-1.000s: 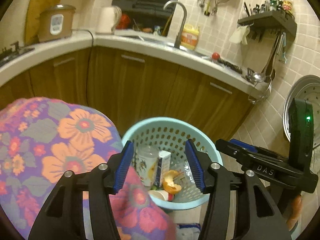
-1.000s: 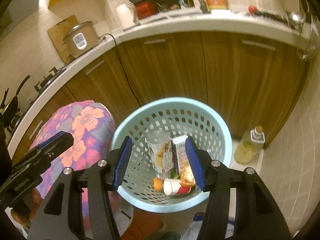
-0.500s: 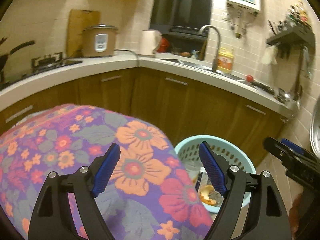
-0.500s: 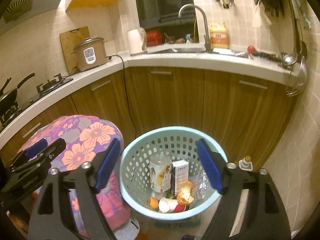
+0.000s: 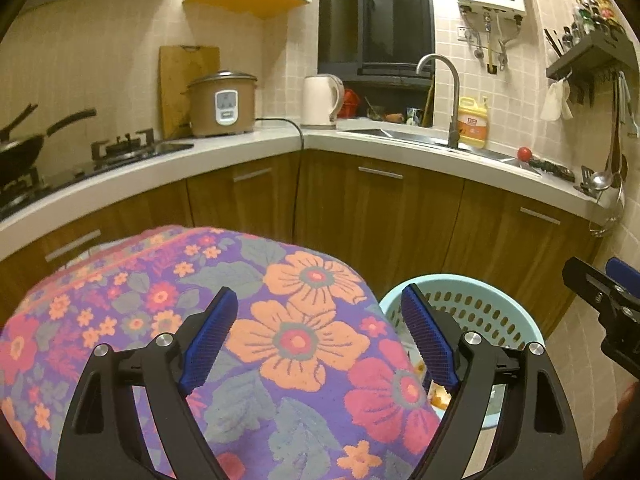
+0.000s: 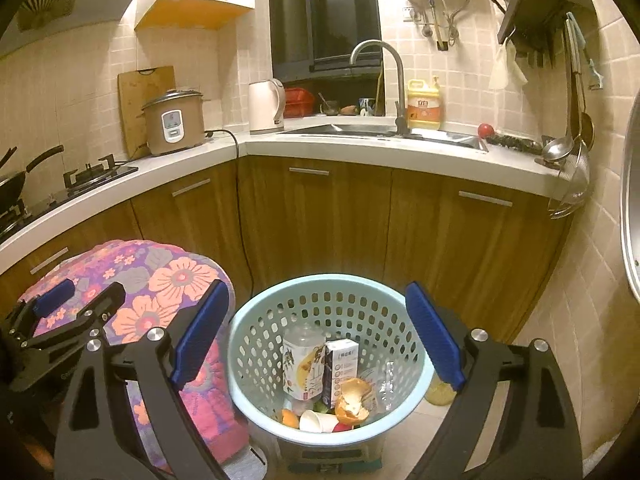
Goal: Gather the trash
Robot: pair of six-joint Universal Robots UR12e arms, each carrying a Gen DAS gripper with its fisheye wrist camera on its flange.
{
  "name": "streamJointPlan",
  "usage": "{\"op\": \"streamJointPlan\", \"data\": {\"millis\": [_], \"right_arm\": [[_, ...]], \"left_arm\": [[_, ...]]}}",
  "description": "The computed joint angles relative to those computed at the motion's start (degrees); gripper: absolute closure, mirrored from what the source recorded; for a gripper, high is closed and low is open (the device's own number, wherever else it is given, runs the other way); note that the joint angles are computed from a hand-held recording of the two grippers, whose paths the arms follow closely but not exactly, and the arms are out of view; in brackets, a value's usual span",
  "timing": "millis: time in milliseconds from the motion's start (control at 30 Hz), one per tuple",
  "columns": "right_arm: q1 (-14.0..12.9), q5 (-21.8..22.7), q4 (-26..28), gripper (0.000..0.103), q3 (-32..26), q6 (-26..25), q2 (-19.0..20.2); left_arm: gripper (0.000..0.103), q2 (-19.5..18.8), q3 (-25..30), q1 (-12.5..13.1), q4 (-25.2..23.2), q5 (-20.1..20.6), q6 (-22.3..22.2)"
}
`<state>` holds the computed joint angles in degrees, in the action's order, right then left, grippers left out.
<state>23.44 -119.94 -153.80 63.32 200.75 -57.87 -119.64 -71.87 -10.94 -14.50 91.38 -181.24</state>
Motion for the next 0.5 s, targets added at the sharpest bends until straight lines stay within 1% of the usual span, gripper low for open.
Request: {"op": "streamJointPlan", "data": {"millis": [100, 233, 400, 500], "right_arm": [[-0.21, 0.82, 0.30, 0.017, 0.12, 0.51, -0.09], [-0.56, 2.38, 0.83, 0.016, 0.29, 1.86, -0.29], [-0.20, 1.22, 0.59, 0.016, 0.01, 0.50, 0.00], [-0.08, 0.70, 0.57, 0.016, -0.16, 0.20, 0.12]], "left_arm": [[0.021, 0.02, -0.12, -0.20, 0.46, 0.42, 0.70], [0.020, 0.08, -0.15, -0.21, 0.41, 0.29, 0.56], [0.017, 0.11, -0.55, -0.54, 2.58, 1.63, 1.25], [0.017, 0.17, -0.69, -0.57, 2.83, 1.30, 1.49]]}}
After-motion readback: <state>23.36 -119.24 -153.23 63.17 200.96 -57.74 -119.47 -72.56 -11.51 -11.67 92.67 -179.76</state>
